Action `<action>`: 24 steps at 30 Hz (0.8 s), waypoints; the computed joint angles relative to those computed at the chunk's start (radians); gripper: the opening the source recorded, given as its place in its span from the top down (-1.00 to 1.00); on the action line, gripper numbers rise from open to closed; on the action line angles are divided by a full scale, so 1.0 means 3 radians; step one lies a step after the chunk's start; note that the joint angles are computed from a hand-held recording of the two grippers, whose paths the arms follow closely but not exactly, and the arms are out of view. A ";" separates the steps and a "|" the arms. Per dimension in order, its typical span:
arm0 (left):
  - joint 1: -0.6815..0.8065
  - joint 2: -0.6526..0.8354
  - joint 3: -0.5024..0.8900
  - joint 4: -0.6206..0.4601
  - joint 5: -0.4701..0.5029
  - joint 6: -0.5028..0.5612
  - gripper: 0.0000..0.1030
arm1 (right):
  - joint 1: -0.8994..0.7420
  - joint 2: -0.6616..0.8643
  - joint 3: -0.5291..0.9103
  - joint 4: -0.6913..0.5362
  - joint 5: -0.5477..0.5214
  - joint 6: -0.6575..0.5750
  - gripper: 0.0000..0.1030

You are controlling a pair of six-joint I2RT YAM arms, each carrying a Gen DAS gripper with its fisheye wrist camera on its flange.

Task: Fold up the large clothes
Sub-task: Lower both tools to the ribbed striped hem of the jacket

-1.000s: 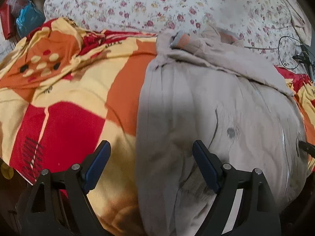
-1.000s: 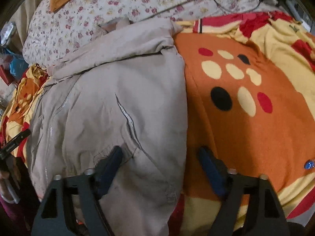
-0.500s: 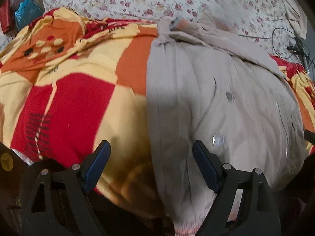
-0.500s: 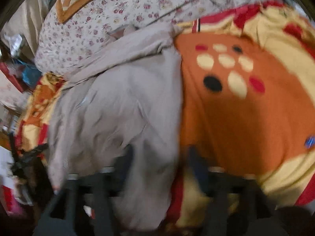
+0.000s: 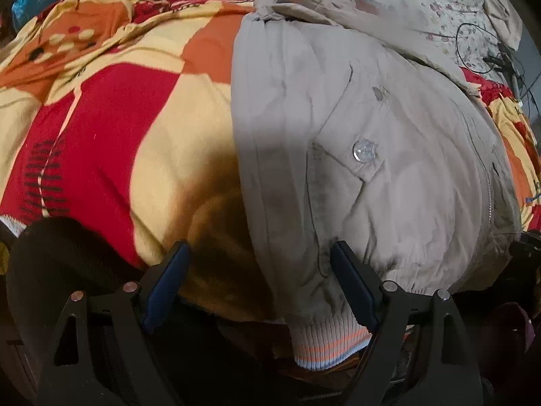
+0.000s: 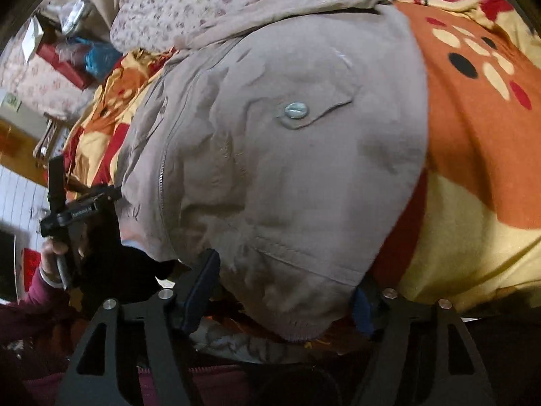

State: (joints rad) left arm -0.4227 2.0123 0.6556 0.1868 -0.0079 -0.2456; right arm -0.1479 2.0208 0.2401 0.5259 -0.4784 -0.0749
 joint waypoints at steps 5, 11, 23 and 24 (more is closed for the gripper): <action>0.0041 -0.0058 -0.0055 -0.0003 0.0075 -0.0075 -0.66 | 0.0138 -0.0158 -0.0051 -0.0073 0.0054 -0.0027 -0.43; -0.0029 -0.0008 -0.0022 0.0005 0.0055 -0.0081 -0.66 | 0.0101 0.0000 -0.0011 0.0020 0.0034 -0.0014 -0.45; -0.0005 0.0034 -0.0003 0.0046 0.0113 -0.0071 -0.66 | -0.0018 -0.0159 -0.0006 -0.0156 -0.0257 -0.0152 -0.10; -0.0014 0.0034 -0.0008 0.0053 0.0105 -0.0079 -0.66 | -0.0001 -0.0149 0.0006 -0.0161 -0.0227 -0.0147 -0.10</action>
State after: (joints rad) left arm -0.4268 2.0225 0.6532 0.2027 0.0236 -0.2692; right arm -0.1482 1.9760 0.2419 0.4777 -0.5467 -0.1190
